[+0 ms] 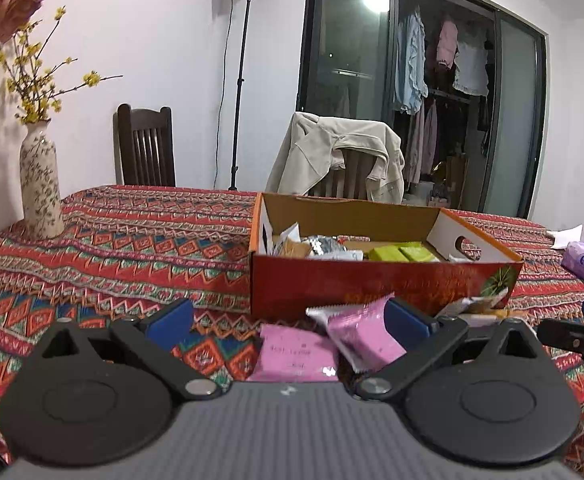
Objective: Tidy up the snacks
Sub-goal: 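Withdraw both tools from the box back toward the snack pile, then grasp a silver wrapper with the right gripper while the left grasps a pink packet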
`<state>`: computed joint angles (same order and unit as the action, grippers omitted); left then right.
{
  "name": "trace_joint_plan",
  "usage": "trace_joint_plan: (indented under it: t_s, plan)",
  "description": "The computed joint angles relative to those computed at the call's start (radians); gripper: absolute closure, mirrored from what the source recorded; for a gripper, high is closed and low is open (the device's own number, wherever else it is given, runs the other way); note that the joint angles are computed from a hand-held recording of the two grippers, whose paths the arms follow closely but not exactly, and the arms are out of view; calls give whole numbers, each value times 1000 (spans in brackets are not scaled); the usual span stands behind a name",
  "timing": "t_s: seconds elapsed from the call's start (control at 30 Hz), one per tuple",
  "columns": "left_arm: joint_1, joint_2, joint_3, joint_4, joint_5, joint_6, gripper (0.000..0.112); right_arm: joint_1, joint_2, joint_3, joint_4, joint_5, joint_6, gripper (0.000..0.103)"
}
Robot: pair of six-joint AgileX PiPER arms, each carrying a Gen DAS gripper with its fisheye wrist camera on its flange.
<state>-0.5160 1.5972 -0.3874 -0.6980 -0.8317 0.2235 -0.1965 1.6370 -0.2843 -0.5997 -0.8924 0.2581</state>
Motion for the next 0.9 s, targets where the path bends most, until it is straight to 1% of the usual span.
trace_joint_plan:
  t_s: [0.03, 0.17, 0.27, 0.43, 0.63, 0.7, 0.8, 0.9]
  plan:
    - [-7, 11, 12, 0, -20, -15, 9, -11, 6, 8, -10, -9, -2, 0]
    - [-9, 60, 17, -1, -61, -40, 9, -37, 25, 27, -33, -23, -14, 0]
    - [-1, 88, 16, 7, -86, -65, 9, -31, 37, 29, -13, -11, -36, 0]
    - [35, 96, 21, 66, -78, -132, 9, -13, 35, 21, 10, 8, -36, 0]
    - [49, 90, 33, 88, -85, -174, 9, 100, 45, -4, 108, 48, -73, 3]
    - [53, 90, 39, 99, -92, -189, 9, 126, 49, -3, 116, 42, -80, 6]
    - [58, 88, 44, 113, -96, -202, 9, 187, 41, 6, 151, 43, -114, 6]
    - [56, 87, 45, 113, -98, -204, 9, 279, 44, 3, 249, 63, -185, 6]
